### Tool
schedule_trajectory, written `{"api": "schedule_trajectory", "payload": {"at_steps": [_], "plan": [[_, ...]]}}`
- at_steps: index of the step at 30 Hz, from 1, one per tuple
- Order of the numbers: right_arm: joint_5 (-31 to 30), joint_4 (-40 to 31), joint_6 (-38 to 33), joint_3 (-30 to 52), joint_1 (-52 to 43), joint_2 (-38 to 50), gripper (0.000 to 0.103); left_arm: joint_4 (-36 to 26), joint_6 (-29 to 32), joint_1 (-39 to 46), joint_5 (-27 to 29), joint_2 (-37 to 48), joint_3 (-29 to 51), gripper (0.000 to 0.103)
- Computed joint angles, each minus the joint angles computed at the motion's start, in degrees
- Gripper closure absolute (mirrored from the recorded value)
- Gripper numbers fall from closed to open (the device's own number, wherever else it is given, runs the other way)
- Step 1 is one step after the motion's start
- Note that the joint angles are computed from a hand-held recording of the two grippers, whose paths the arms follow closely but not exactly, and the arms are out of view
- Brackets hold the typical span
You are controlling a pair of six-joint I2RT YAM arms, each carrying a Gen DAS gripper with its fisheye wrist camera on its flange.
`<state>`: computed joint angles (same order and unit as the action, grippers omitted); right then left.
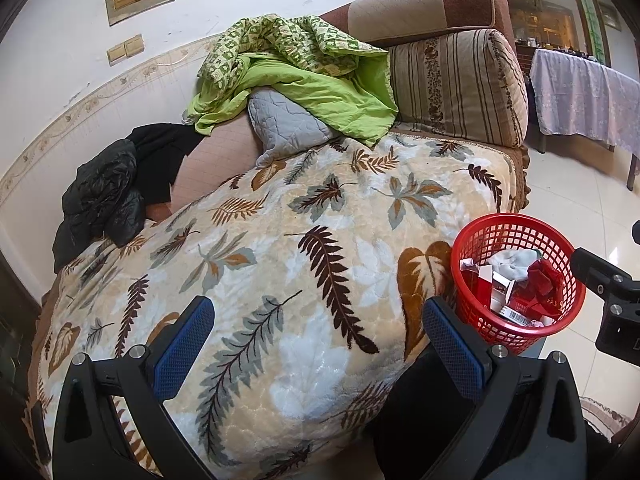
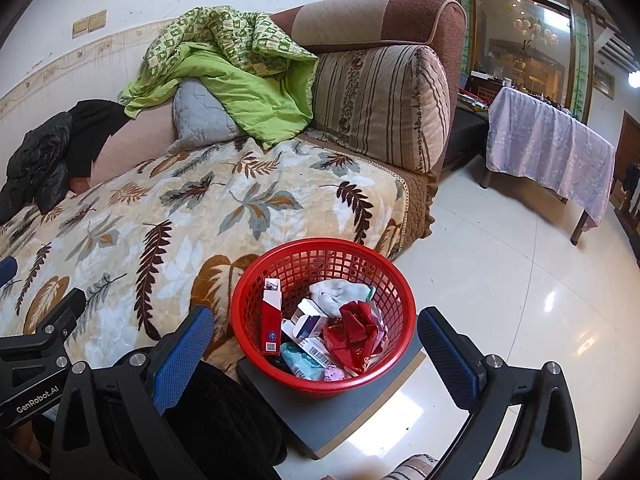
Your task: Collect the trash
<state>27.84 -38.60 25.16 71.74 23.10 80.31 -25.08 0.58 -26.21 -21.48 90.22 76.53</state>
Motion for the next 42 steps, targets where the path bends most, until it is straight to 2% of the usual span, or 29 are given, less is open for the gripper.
{"api": "schedule_trajectory", "payload": {"at_steps": [42], "plan": [[-0.5, -0.3, -0.3, 0.2, -0.4, 0.8, 0.0, 1.0, 0.5, 0.2, -0.4, -1.6, -1.7, 0.0]]}}
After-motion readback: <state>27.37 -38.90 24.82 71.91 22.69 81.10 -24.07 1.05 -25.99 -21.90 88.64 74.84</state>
